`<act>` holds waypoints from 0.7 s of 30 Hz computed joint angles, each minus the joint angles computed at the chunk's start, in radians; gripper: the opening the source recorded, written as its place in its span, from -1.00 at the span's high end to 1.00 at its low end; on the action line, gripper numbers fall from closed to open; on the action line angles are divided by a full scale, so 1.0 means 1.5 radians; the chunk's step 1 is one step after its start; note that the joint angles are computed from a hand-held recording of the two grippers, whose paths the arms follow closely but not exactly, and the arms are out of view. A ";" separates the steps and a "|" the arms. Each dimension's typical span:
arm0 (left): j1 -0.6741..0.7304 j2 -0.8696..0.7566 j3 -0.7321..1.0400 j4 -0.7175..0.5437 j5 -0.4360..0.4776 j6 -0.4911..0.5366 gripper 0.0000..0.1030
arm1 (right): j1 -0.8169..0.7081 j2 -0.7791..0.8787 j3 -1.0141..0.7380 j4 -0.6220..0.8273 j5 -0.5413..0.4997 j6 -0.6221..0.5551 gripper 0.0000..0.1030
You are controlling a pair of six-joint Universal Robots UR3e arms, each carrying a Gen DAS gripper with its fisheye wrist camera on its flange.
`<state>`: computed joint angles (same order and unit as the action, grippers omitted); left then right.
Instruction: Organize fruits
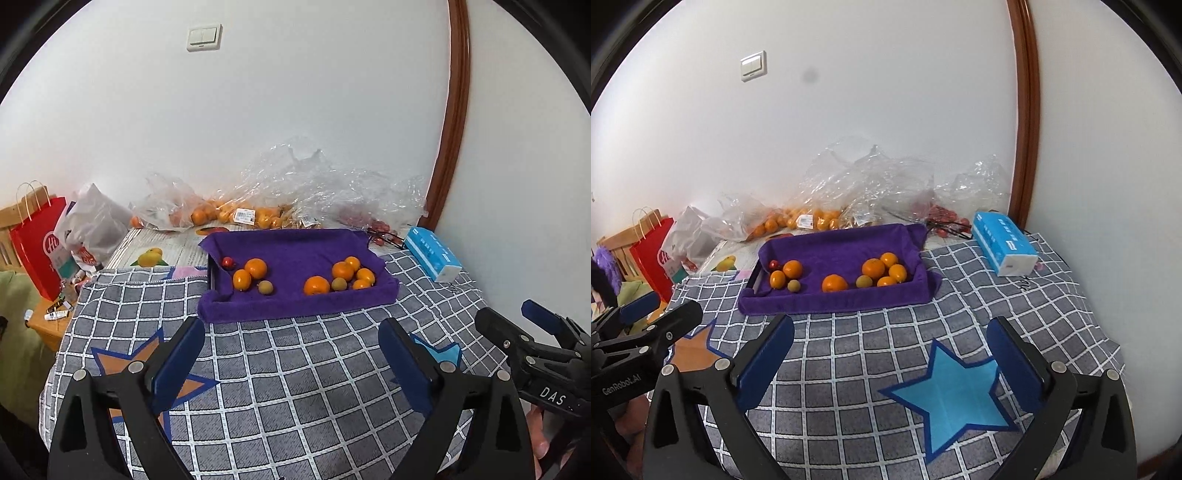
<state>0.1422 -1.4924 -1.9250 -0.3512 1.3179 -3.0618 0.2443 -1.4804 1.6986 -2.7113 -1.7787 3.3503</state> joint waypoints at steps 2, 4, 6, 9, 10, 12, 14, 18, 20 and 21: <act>-0.001 0.001 -0.002 0.000 0.001 0.001 -0.85 | -0.001 -0.007 0.009 -0.004 -0.001 0.000 -0.99; 0.000 0.004 -0.003 -0.003 0.002 0.003 -0.85 | -0.002 -0.009 0.013 -0.005 0.001 0.002 -0.99; 0.003 0.007 -0.007 -0.004 0.001 0.004 -0.85 | -0.001 -0.007 0.013 -0.003 0.000 0.005 -0.99; 0.008 0.009 -0.010 -0.005 -0.002 0.001 -0.85 | 0.014 0.002 0.007 -0.003 -0.018 0.002 -0.99; 0.009 0.010 -0.010 -0.006 -0.003 0.002 -0.85 | 0.018 0.004 0.005 -0.002 -0.022 0.000 -0.99; 0.010 0.010 -0.010 -0.007 0.000 0.002 -0.85 | 0.026 0.010 -0.001 0.003 -0.033 -0.001 -0.99; 0.011 0.011 -0.013 -0.004 0.003 0.003 -0.85 | 0.029 0.012 -0.003 0.002 -0.035 -0.001 -0.99; 0.011 0.013 -0.015 -0.004 0.008 0.004 -0.85 | 0.032 0.011 -0.003 0.000 -0.036 -0.001 -0.99; 0.011 0.013 -0.014 -0.005 0.008 0.004 -0.85 | 0.033 0.009 -0.002 0.000 -0.035 0.000 -0.99; 0.011 0.013 -0.015 -0.004 0.009 0.004 -0.85 | 0.032 0.008 -0.001 -0.001 -0.034 0.000 -0.99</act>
